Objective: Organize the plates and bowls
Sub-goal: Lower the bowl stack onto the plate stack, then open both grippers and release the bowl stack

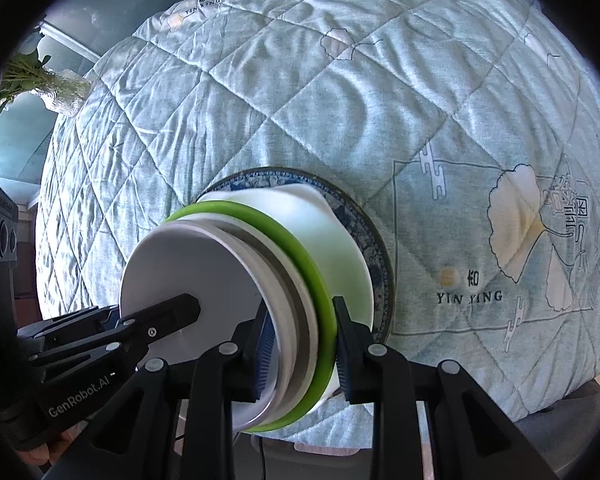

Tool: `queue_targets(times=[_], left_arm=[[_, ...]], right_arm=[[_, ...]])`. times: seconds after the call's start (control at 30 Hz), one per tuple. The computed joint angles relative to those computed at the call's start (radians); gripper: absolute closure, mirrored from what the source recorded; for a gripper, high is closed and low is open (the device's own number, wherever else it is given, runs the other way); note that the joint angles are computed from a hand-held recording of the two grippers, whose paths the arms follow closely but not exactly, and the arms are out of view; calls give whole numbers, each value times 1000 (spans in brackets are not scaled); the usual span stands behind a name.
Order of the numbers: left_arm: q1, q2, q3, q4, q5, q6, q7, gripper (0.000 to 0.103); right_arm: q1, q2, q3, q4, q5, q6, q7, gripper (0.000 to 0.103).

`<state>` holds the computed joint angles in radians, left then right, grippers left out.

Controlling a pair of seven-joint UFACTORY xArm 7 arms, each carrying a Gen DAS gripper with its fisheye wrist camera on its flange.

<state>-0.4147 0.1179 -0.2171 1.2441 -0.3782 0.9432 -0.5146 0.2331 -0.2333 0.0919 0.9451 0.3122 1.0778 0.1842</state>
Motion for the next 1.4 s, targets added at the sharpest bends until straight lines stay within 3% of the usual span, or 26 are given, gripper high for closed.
queue_targets(times=[0.43,0.63,0.67,0.77,0.87,0.9,0.93,1.0,1.1,1.27,1.4], left_arm=[[2,6,0,9,-9,8,1,85],[3,-54,9,-10,54,11,-29,76],[2,-71,11,-13,82,15,-44,68],[-2,-132,11,-22,200,35,-110,49],[-3,-211,-2,-43,326,49,-186,31],[-2,-232,-9,-48,360,51,-213,26],[0,-266,-18,-64,403,47,-247,23],[6,-323,-42,-85,480,47,-306,12],[8,-415,-82,-121,577,44,-351,6],[-4,-483,-167,-113,655,96,-372,3],[-11,-527,-213,-101,648,137,-466,3]], right_arm=[[-4,-2,1,-9,2,-9,19,73],[-6,-23,-1,-5,-11,-12,29,71],[-6,-29,-1,-4,-17,-11,29,70],[-8,-71,13,-7,-82,-6,34,55],[-1,-128,1,-28,-73,-8,11,39],[1,-143,-4,-36,-64,-11,2,29],[7,-181,-14,-58,-44,-21,-17,20],[8,-236,-13,-85,-37,-42,-22,17],[0,-355,-1,-137,-64,-77,6,1],[17,-448,-1,-145,-89,-24,2,1],[19,-520,6,-154,-96,24,18,1]])
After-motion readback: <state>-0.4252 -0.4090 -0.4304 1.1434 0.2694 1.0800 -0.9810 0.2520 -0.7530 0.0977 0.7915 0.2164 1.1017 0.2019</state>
